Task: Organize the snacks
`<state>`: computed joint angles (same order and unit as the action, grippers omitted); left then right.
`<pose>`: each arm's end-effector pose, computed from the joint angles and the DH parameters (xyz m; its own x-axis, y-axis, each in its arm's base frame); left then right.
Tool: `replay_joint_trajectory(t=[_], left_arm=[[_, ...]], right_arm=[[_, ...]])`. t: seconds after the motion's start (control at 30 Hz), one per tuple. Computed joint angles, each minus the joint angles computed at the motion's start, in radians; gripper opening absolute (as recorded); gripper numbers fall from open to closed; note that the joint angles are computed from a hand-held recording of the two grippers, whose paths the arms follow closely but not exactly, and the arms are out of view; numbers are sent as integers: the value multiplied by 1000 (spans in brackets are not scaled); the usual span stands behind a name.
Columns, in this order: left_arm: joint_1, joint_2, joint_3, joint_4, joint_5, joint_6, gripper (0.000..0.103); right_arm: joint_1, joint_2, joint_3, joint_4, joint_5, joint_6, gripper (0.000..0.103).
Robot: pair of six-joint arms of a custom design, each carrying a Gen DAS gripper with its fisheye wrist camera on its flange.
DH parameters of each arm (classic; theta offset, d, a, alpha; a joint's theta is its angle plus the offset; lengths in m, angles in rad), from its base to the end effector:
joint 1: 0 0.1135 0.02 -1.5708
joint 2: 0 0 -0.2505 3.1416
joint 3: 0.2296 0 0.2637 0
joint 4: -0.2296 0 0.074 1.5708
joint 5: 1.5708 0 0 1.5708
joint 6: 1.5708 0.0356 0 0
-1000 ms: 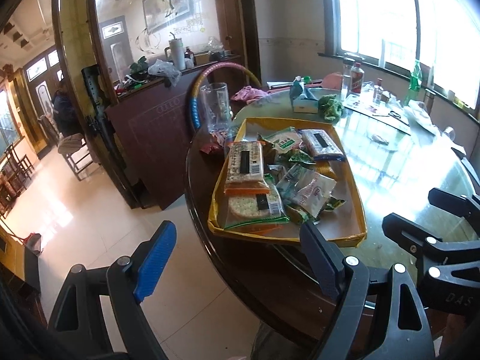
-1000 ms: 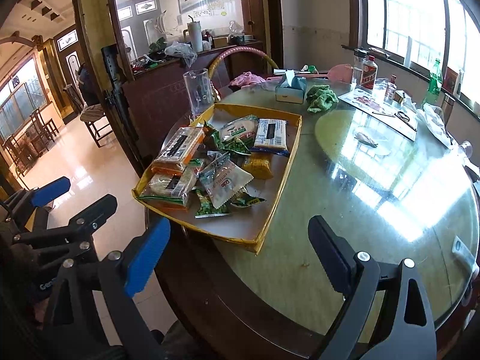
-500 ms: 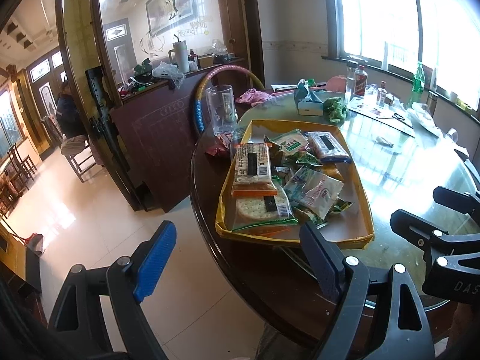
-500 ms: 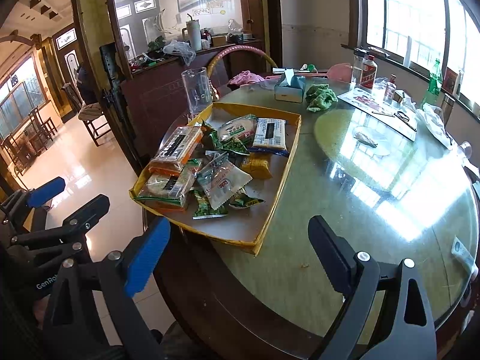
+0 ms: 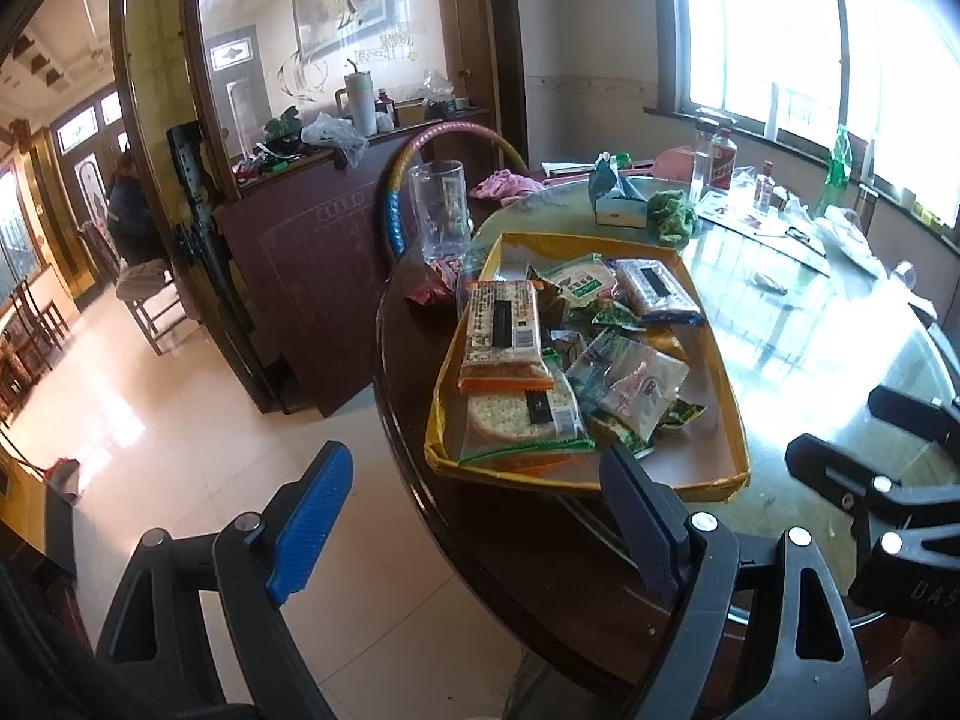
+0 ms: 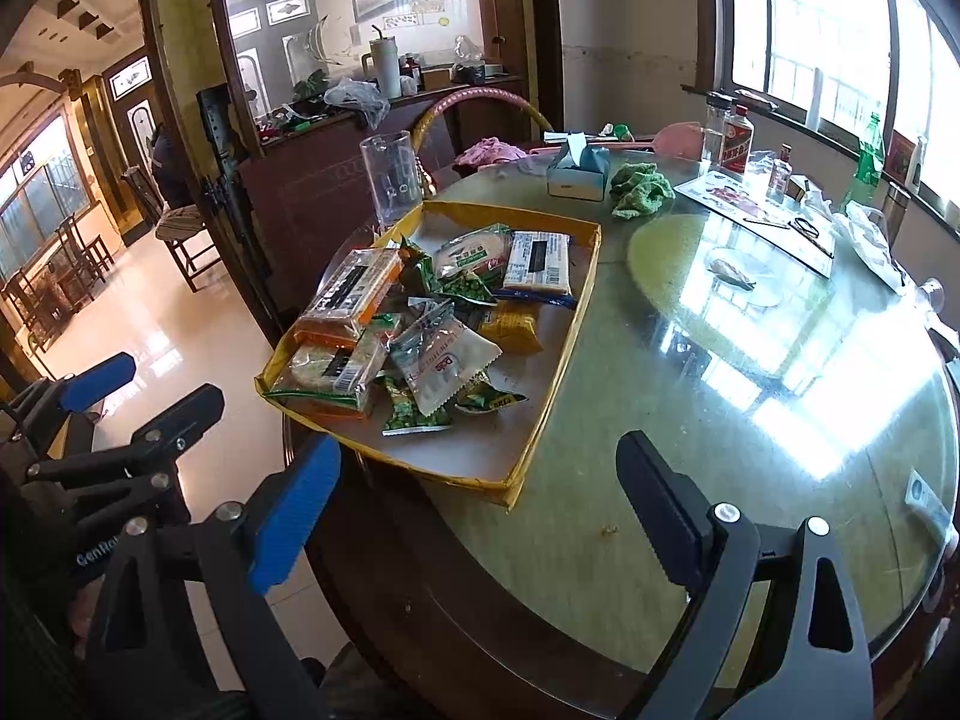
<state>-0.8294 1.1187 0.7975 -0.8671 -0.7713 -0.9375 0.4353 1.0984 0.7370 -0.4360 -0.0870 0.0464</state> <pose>0.1603 -0.1384 0.2224 -0.6554 -0.1400 -0.7422 -0.2960 0.9517 0.0819 0.2199 0.1057 0.2236 -0.6702 -0.2607 -0.6949 -0.4445 0.8908 0.0945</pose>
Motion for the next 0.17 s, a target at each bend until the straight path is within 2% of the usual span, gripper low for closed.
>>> replay_joint_trajectory(t=[0.07,0.17], left_arm=[[17,-8,6,-3,-5,5,85],[49,-57,-21,57,0,59,85]], right_arm=[[-1,1,-1,3,-1,-1,93],[-13,2,-7,14,-10,-5,93]])
